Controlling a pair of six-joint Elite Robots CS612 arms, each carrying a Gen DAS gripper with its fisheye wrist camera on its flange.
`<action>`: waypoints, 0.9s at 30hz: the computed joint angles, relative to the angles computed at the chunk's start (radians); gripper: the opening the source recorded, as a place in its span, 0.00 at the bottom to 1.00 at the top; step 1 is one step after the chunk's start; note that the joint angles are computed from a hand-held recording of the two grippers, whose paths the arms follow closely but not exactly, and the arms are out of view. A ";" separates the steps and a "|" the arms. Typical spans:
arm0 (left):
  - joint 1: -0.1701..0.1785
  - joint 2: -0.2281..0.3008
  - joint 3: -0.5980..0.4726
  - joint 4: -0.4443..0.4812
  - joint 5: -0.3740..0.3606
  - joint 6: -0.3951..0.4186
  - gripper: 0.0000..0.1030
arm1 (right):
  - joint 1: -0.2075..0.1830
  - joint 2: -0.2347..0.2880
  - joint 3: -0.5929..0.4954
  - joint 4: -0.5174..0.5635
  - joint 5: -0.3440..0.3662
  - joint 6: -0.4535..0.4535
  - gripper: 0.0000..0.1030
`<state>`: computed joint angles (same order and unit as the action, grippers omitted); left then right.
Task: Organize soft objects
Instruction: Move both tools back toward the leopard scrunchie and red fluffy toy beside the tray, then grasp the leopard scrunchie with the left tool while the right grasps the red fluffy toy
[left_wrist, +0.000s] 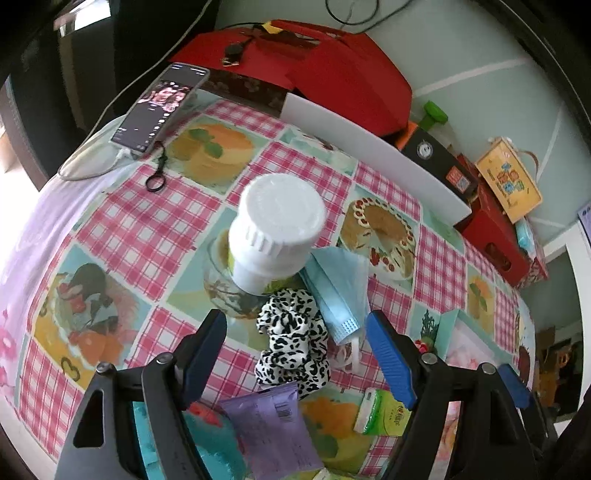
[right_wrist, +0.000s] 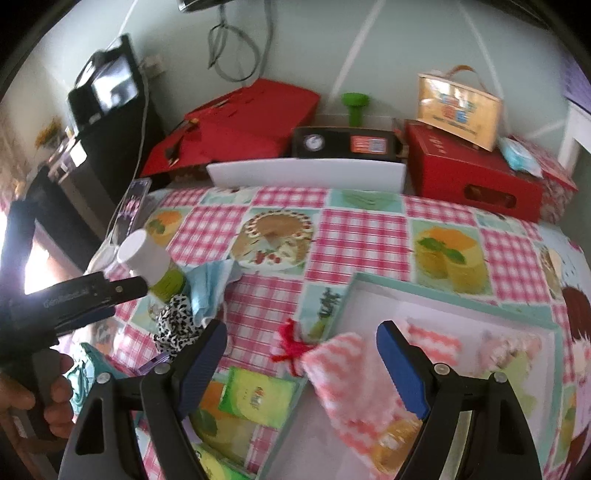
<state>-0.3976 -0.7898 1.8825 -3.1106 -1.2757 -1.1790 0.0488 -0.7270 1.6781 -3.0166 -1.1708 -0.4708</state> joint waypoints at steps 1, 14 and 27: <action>0.000 0.004 -0.006 0.005 -0.005 0.006 0.75 | 0.005 0.003 -0.003 0.007 -0.001 -0.016 0.83; 0.011 0.041 -0.060 0.083 -0.062 0.052 0.60 | 0.043 0.060 -0.055 0.090 -0.040 -0.122 0.66; 0.012 0.058 -0.093 0.153 -0.074 0.105 0.57 | 0.046 0.075 -0.064 0.113 -0.059 -0.143 0.51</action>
